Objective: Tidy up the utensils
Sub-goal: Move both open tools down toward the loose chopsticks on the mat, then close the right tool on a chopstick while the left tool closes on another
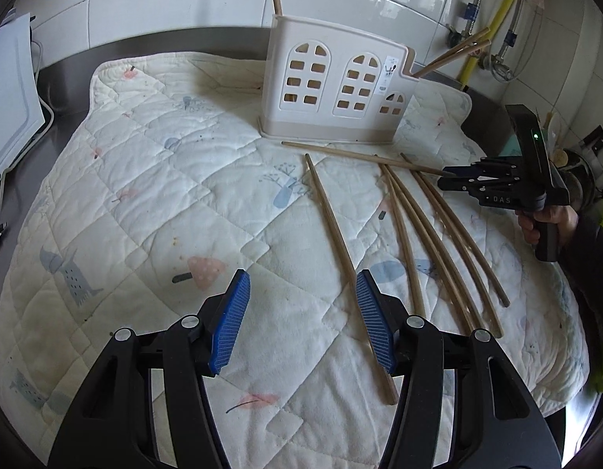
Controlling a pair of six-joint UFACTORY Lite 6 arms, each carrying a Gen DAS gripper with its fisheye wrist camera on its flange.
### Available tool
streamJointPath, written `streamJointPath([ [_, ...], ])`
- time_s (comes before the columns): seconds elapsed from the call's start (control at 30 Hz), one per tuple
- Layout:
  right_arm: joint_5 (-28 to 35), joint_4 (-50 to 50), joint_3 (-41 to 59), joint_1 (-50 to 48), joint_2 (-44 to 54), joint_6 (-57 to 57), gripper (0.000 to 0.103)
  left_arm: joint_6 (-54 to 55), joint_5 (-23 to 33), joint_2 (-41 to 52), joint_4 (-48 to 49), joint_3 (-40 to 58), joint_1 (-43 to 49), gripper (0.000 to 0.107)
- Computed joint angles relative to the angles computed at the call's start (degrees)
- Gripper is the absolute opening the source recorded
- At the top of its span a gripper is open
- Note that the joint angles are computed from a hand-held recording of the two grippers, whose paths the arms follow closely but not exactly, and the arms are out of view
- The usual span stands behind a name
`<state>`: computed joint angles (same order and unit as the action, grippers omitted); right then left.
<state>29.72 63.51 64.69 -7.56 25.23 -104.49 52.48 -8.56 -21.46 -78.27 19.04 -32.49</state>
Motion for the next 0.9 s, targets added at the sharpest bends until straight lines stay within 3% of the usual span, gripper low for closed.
streamJointPath([
  [0.17,1.1,5.2,-3.5,-1.0,-2.0,-5.3,0.017,-3.1,-0.3,1.0,2.2,0.1,-1.0,0.056],
  [0.53,2.4,15.5,-15.4,0.1,-11.0,-16.5,0.013,-15.2,-0.7,3.1,11.5,-0.4,-3.9,0.056],
  [0.9,3.4,25.7,-35.8,3.5,-35.6,-20.3,0.008,-18.2,-4.8,3.1,9.6,-2.0,-11.3,0.056],
])
